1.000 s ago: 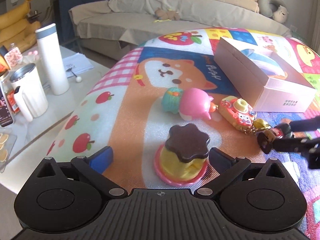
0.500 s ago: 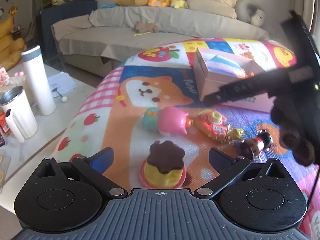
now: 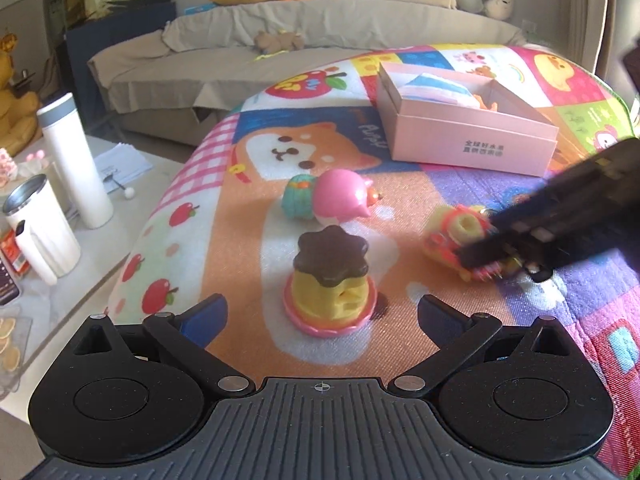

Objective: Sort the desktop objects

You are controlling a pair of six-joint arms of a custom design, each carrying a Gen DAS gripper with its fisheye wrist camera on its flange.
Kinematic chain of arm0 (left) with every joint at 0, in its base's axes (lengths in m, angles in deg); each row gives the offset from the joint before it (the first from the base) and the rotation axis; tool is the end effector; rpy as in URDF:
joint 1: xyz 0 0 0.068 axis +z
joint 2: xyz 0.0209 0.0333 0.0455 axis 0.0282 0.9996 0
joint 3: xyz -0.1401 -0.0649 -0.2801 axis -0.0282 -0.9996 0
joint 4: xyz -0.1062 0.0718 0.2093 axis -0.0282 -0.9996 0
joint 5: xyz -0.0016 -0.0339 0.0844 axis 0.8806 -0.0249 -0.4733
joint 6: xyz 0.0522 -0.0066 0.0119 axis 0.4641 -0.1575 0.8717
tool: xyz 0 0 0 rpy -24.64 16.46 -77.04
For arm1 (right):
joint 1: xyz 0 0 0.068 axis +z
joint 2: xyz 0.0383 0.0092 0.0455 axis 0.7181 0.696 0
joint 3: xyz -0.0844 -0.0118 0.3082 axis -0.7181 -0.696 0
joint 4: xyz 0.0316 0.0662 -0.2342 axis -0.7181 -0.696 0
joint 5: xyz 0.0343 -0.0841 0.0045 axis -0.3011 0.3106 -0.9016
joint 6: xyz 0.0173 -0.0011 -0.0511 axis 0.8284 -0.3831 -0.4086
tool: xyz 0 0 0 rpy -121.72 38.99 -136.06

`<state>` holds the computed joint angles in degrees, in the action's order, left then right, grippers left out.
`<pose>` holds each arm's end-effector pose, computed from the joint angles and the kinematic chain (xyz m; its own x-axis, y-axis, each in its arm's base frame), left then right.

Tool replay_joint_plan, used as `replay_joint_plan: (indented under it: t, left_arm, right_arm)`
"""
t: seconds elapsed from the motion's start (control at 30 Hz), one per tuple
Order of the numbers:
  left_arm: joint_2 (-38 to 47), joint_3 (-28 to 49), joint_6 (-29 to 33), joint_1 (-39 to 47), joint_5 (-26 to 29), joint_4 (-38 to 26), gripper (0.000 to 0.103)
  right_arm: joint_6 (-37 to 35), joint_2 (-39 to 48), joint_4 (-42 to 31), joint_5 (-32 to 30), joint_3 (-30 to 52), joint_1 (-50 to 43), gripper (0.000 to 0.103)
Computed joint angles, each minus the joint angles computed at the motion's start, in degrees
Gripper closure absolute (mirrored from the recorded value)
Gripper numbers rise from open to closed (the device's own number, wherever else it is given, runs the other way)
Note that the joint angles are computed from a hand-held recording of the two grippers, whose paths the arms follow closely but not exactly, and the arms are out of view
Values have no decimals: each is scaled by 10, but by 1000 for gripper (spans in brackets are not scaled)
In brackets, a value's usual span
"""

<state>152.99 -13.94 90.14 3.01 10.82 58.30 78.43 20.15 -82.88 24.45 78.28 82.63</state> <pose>0.2425 -0.0059 0.1678 -0.6137 0.3149 -0.7240 0.4429 0.8965 0.0145 0.2699 0.1972 0.1904 -0.7828 -0.0976 -0.6146 -0.2630 0.9470 0.1845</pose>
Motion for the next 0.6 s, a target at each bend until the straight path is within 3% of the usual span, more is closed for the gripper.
replay_joint_plan:
  t: [0.07, 0.1, 0.2, 0.33, 0.6]
  left_arm:
    - [-2, -1, -3, 3, -3, -1, 0]
    - [-3, -1, -3, 3, -2, -2, 0]
    - [-3, -2, 1, -8, -7, -5, 0]
    - [13, 5, 23, -48, -70, 4, 0]
    - [9, 24, 16, -42, -80, -37, 0]
  right_arm:
    - [-5, -30, -2, 2, -28, 20, 58]
    - [-7, -45, -3, 19, -41, 35, 52]
    - [-13, -78, -17, 111, -67, 82, 39]
    - [-15, -86, -59, 191, -67, 108, 32]
    - [32, -93, -44, 191, -112, 82, 26]
